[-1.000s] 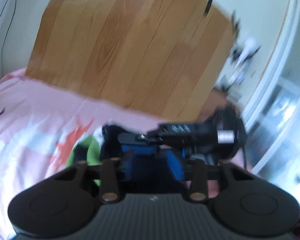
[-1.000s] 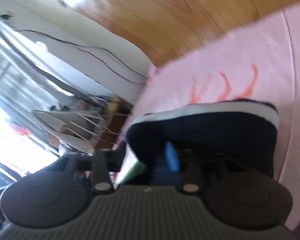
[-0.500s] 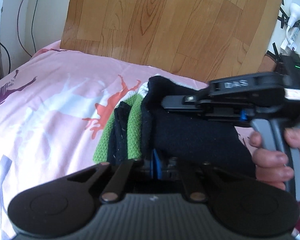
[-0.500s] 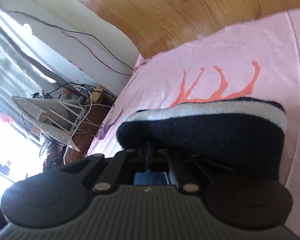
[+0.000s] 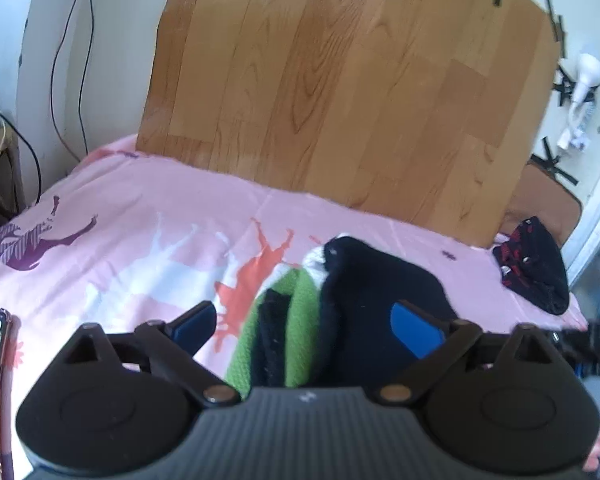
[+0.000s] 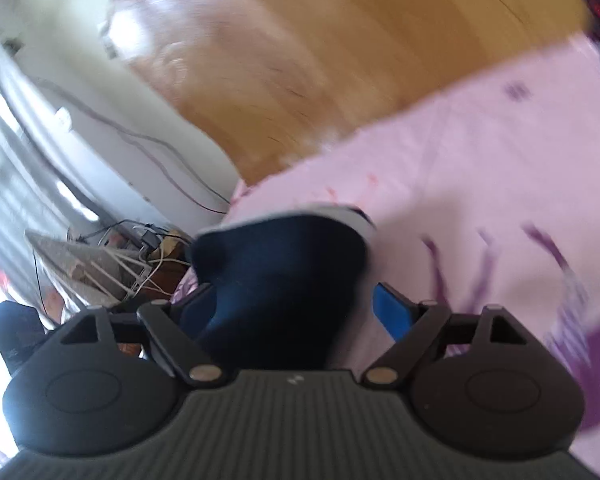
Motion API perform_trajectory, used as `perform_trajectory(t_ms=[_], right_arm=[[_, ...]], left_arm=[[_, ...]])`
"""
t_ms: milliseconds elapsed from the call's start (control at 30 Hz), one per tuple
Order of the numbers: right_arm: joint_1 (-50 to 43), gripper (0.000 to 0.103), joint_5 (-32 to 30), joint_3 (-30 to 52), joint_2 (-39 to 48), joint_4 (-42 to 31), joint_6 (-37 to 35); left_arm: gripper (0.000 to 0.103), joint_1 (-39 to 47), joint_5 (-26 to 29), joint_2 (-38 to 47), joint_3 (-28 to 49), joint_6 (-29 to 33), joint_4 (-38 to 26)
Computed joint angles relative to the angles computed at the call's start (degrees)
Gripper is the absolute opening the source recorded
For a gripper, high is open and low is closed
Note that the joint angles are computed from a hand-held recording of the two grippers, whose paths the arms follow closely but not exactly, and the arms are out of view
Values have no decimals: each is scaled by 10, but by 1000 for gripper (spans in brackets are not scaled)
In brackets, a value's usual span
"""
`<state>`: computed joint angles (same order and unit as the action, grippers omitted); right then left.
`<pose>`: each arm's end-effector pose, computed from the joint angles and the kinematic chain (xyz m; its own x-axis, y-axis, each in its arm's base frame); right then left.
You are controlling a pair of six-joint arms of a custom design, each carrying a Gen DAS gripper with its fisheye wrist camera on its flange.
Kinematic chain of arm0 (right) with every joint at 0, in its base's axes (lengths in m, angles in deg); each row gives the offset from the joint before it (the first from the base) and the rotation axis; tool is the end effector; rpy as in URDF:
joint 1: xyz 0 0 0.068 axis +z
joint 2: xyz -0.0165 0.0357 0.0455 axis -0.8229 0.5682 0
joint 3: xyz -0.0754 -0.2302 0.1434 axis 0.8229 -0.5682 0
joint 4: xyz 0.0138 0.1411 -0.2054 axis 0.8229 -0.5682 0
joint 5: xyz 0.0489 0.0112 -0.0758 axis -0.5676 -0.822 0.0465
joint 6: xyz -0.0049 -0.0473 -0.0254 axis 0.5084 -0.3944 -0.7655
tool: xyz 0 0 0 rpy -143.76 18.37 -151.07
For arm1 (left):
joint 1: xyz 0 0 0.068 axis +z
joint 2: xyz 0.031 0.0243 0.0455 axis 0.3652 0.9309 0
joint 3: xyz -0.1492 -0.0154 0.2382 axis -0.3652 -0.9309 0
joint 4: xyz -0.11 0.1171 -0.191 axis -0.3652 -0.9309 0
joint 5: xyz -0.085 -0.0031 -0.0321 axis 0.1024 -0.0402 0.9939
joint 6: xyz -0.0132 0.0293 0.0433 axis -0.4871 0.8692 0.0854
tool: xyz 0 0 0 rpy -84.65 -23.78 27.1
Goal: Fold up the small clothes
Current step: 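Lift the rolled sweater bundle with both grippers and carry it toward the headboard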
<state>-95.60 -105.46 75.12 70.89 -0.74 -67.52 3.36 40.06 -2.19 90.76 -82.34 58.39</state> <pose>0.1886 -0.1170 0.0955 -0.7770 0.3529 -0.5213 -0.2137 0.6311 0.7457 0.1574 -0.0519 0.1485 -0.6229 -0.1602 -0.7657 0.1142 0.9497 -0.2916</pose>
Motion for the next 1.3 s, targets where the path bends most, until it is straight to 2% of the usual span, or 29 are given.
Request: perform_trajectory(t_ms=[100, 167, 300, 433, 533, 633, 667, 700, 733, 767, 800, 900, 967, 1033, 1133, 1233, 1300], right_arm=[[-18, 88, 15, 36, 67, -50, -27], [-12, 88, 17, 38, 80, -43, -10], [27, 88, 10, 27, 78, -15, 19], [80, 92, 12, -4, 60, 74, 84], [113, 92, 8, -6, 65, 116, 123], [138, 92, 10, 3, 75, 127, 134], [152, 89, 8, 3, 78, 142, 148], [165, 85, 7, 6, 82, 151, 162], [184, 81, 12, 1, 79, 181, 198], [207, 75, 14, 7, 84, 198, 233], [229, 74, 22, 3, 79, 239, 280], [271, 56, 39, 37, 68, 273, 337], [306, 54, 34, 87, 80, 300, 392], [356, 53, 51, 140, 93, 343, 425], [443, 54, 103, 270, 149, 384, 484], [511, 55, 182, 422, 239, 408, 517], [543, 64, 241, 528, 309, 379, 513]], left_arm=[[101, 65, 105, 89, 41, 26, -2], [102, 91, 148, 142, 65, 42, -10], [102, 124, 182, 204, 87, 71, -6], [103, 166, 239, 227, 85, 96, -4], [103, 161, 230, 276, 89, 105, 8], [102, 177, 251, 295, 54, 121, 75], [102, 176, 252, 293, 43, 112, 91], [99, 175, 261, 298, 32, 97, 119], [84, 175, 279, 306, 28, 90, 136], [79, 171, 289, 312, 31, 79, 140], [69, 169, 289, 313, 37, 72, 136], [57, 202, 293, 309, 71, 69, 108], [55, 246, 301, 304, 108, 66, 77], [54, 272, 272, 303, 155, 58, 58], [55, 284, 184, 344, 241, 60, 66], [58, 294, 125, 443, 355, 44, 69], [58, 288, 58, 533, 451, 17, 39]])
